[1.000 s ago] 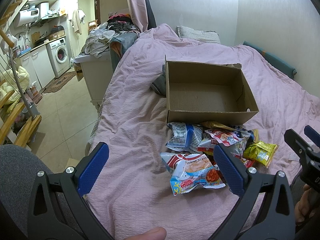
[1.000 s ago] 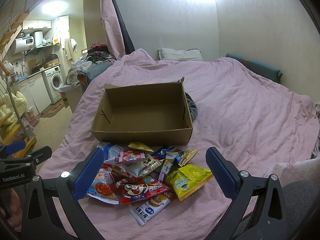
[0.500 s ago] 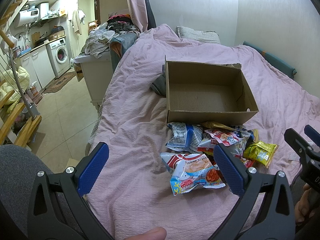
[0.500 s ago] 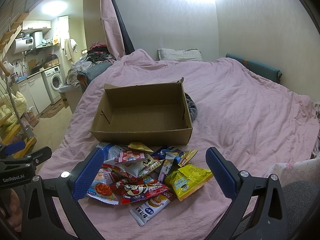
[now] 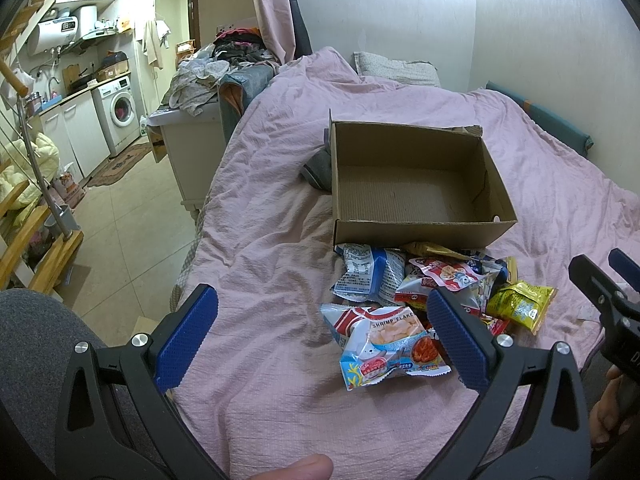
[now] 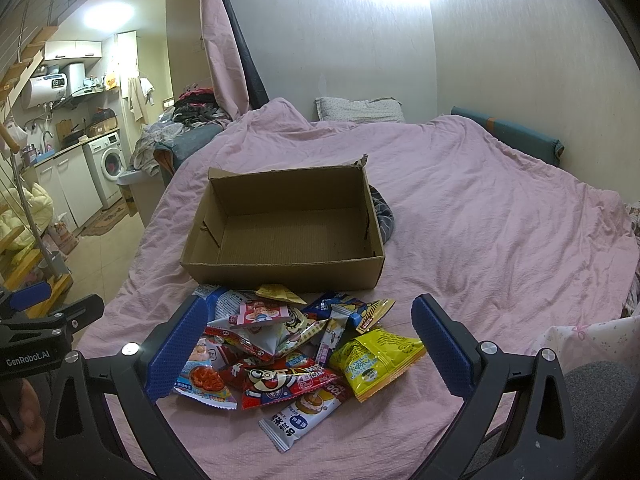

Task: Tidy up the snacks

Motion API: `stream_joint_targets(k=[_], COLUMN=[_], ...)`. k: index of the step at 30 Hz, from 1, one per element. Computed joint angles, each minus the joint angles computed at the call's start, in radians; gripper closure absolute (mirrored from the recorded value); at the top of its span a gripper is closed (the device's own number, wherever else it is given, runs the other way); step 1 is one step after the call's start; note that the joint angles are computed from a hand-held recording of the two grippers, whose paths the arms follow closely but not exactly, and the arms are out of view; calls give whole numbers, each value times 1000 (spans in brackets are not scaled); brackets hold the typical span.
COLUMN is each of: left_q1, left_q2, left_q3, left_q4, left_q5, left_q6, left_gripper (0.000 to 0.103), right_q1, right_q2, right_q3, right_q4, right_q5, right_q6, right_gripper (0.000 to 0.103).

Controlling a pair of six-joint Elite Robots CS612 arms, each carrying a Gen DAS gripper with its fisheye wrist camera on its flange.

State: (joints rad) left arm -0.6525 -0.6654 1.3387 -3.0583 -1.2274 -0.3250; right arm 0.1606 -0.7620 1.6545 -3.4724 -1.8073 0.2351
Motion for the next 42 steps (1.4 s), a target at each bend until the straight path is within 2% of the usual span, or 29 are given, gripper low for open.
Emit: stream_joint_targets(k=[22, 24, 26, 29, 36, 38, 42], left_q1=[3, 6, 19, 34, 73, 77, 70], left_q2=[-1, -9, -10, 4, 90, 117, 158], left_q3=[1, -4, -40, -106, -309, -350, -414], left_q4=[11, 63, 176, 331, 709, 767, 839], left_q5=[-9, -21, -43, -78, -296, -348, -377], left_q6=[1, -15, -31, -53, -136, -164, -188], left_gripper=[0, 0, 0, 0, 0, 0, 0], right_q1=[2, -14, -31, -67, -139, -156, -180], right_q2=[0, -16, -26, -41, -46, -40, -29], right_q3=[-2, 4, 8, 3, -46, -59, -86], right_q4=[-8, 13, 28, 107, 368, 426, 526], right_q5=[-16, 5, 35, 109, 286, 333, 373], right_q6=[-3, 14, 40, 97, 172, 193, 221], right_gripper=[0, 0, 0, 0, 0, 0, 0])
